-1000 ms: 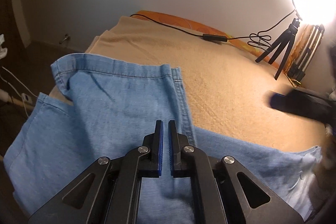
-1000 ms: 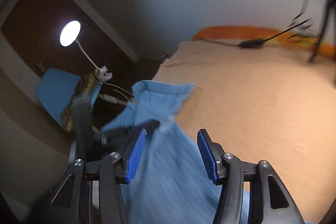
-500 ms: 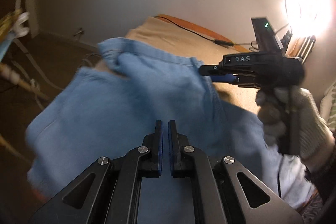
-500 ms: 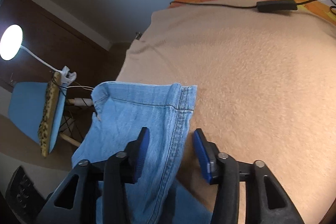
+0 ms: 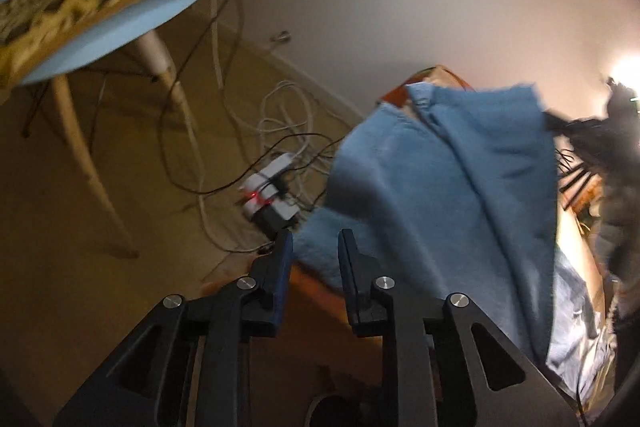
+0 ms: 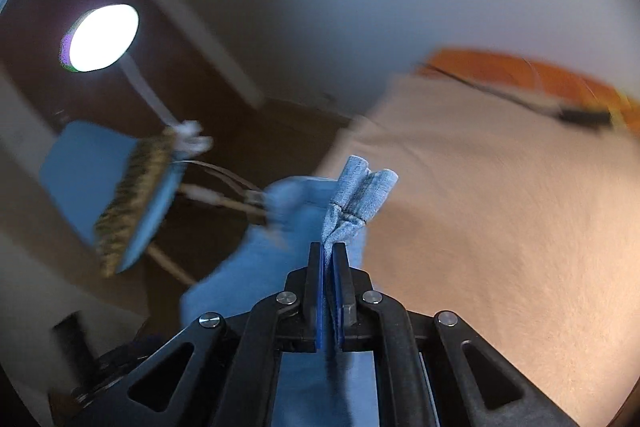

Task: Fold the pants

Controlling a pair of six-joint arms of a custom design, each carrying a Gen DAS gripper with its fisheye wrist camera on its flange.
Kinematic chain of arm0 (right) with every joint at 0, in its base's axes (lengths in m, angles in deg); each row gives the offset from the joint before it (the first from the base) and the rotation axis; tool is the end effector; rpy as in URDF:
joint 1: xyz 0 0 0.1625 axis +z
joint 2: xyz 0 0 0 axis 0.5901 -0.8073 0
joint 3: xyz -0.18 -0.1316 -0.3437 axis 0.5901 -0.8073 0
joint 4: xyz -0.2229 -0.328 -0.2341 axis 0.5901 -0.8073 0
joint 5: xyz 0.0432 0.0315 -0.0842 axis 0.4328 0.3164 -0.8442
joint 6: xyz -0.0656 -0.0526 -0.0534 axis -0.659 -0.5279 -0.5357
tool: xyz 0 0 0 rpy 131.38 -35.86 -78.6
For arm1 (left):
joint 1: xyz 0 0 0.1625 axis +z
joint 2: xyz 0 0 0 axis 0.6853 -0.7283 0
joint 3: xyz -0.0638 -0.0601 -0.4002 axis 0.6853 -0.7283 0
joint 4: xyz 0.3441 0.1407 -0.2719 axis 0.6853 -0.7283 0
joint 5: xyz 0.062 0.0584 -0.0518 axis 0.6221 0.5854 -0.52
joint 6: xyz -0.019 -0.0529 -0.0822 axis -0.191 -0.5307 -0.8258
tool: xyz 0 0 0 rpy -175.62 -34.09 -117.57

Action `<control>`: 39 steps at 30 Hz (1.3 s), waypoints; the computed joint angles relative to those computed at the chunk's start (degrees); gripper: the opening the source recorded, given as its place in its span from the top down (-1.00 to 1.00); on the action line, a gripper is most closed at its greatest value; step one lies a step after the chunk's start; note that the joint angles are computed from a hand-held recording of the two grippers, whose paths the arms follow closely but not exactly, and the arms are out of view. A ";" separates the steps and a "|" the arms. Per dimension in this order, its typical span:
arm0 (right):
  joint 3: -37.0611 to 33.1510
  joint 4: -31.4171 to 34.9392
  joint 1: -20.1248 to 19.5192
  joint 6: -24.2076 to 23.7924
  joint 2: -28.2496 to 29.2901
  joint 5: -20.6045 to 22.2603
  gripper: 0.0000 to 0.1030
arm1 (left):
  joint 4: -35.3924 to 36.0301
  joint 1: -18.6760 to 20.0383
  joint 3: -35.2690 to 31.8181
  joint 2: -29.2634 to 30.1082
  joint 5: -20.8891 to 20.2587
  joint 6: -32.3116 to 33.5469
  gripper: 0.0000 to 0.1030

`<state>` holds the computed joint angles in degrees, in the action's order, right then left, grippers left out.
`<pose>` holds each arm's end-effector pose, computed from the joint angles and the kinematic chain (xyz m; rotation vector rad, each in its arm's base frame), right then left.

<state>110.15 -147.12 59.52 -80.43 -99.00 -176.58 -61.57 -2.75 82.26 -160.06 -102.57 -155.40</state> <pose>0.2088 -0.7290 0.0612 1.1448 -2.8556 0.3608 -0.1125 -0.3878 0.1106 -0.5264 2.2282 -1.1901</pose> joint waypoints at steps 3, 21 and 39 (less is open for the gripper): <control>2.66 3.15 2.17 -3.56 -1.78 2.44 0.97 | -1.73 -0.03 0.87 0.06 0.07 -0.64 0.59; 6.80 11.34 8.79 -9.30 6.98 -5.97 0.97 | -13.76 0.87 7.32 -2.53 -0.21 0.95 0.32; 10.26 14.51 7.46 -13.14 0.68 -7.57 0.23 | -12.94 -3.95 9.86 -7.71 2.06 -2.84 0.32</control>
